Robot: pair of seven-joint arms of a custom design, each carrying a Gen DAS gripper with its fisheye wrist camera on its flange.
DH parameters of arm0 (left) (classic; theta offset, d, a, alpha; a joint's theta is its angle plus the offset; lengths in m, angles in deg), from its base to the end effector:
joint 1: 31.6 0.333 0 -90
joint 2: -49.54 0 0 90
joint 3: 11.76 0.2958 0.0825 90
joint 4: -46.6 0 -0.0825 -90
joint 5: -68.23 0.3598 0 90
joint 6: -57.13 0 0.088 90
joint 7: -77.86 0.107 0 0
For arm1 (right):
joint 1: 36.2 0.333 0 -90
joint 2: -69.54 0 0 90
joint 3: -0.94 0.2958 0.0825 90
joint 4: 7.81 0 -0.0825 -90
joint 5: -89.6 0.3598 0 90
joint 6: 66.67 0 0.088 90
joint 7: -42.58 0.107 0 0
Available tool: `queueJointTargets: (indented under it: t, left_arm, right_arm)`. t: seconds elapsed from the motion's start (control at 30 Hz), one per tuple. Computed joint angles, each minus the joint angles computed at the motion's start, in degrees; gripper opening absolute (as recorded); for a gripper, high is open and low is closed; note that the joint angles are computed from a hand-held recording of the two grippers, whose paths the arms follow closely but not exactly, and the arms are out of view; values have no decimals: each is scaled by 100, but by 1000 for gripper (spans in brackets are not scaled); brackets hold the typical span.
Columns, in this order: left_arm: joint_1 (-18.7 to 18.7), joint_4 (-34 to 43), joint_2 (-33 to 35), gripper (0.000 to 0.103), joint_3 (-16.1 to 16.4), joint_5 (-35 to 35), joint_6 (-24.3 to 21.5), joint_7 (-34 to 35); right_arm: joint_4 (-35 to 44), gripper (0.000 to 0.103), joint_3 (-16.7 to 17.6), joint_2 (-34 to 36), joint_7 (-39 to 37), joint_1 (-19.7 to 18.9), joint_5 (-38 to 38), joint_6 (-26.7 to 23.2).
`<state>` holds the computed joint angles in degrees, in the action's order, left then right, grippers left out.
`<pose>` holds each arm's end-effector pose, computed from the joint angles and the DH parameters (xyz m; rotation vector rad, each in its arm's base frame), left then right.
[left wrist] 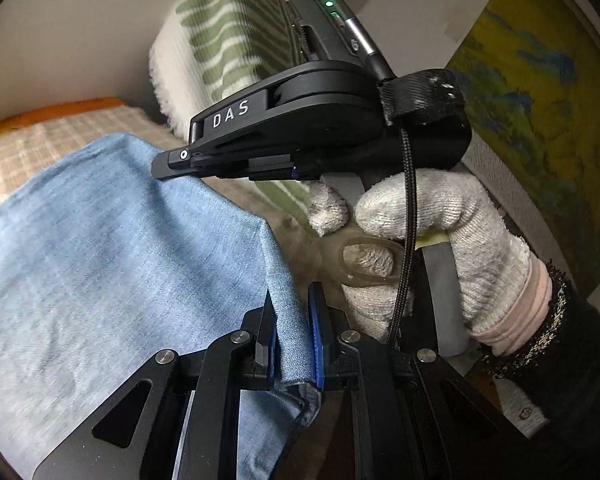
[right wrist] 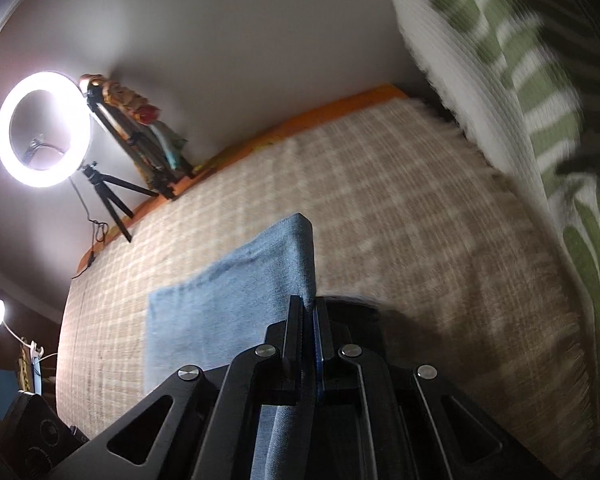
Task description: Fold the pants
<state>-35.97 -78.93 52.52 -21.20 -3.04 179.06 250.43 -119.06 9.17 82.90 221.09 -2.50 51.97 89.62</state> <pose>0.4995 -0.1655 0.3725 0.8406 -2.3950 1.3399 0.4480 0.4263 0.4161 -1.4857 2.0034 -0.2330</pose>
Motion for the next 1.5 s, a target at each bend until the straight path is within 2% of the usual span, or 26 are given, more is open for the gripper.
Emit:
queueJointTargets:
  t: [0.13,0.27,0.47,0.53,0.63,0.67,0.7,0.83,0.93,1.0,1.13,1.2,1.23,1.33,1.5]
  left_arm:
    - [-87,18,155,11,-71,123,211,-136]
    - [-131,74,246,11,-130,291,308,-315]
    - [-286,57,102,28,-218,788,324,-577]
    - [-332,0,38,28,-223,856,355,-582]
    - [-324,25,38,28,-176,934,183,-668]
    - [-314,23,16,28,-162,951,138,-639]
    - [-319,42,20,28,-160,988,127,-640]
    - [-351,14,-34,30,-167,1172,139,-665]
    - [-297,-156,-318,29,-94,1159,-5,-496]
    - [-240,-258,-531,30,6,1058,-24,-375]
    - [-18,-422,-911,32,295,851,92,-351]
    - [123,-431,-935,48,424,897,170,-330]
    - [201,-454,-924,50,479,936,266,-329]
    - [417,-278,-623,51,577,1160,362,-597]
    - [770,-31,-218,51,656,1356,196,-1334]
  right_arm:
    - [-268,1,44,45,-176,-163,268,364]
    - [-311,2,88,134,-525,-253,556,450]
    - [-225,4,60,207,-700,-201,653,300]
    - [-254,5,61,164,-731,-201,692,263]
    - [-329,19,1,-8,-532,-115,543,90]
    - [-341,32,-10,-76,-460,-82,468,-44]
    - [-359,37,-6,-145,-403,-62,412,-179]
    - [-722,41,-11,-476,55,-100,138,95]
    - [-814,44,72,-642,172,-89,-56,22]
    - [-841,58,137,-704,75,-92,-86,-33]
    - [-1033,70,184,-765,-176,-167,-68,351]
    - [-1181,74,188,-748,-358,-249,114,682]
    - [-1272,74,181,-748,-405,-283,180,853]
    - [-1549,75,232,-653,-845,-451,643,1544]
    - [-1708,77,397,-418,-1590,-636,1334,1934]
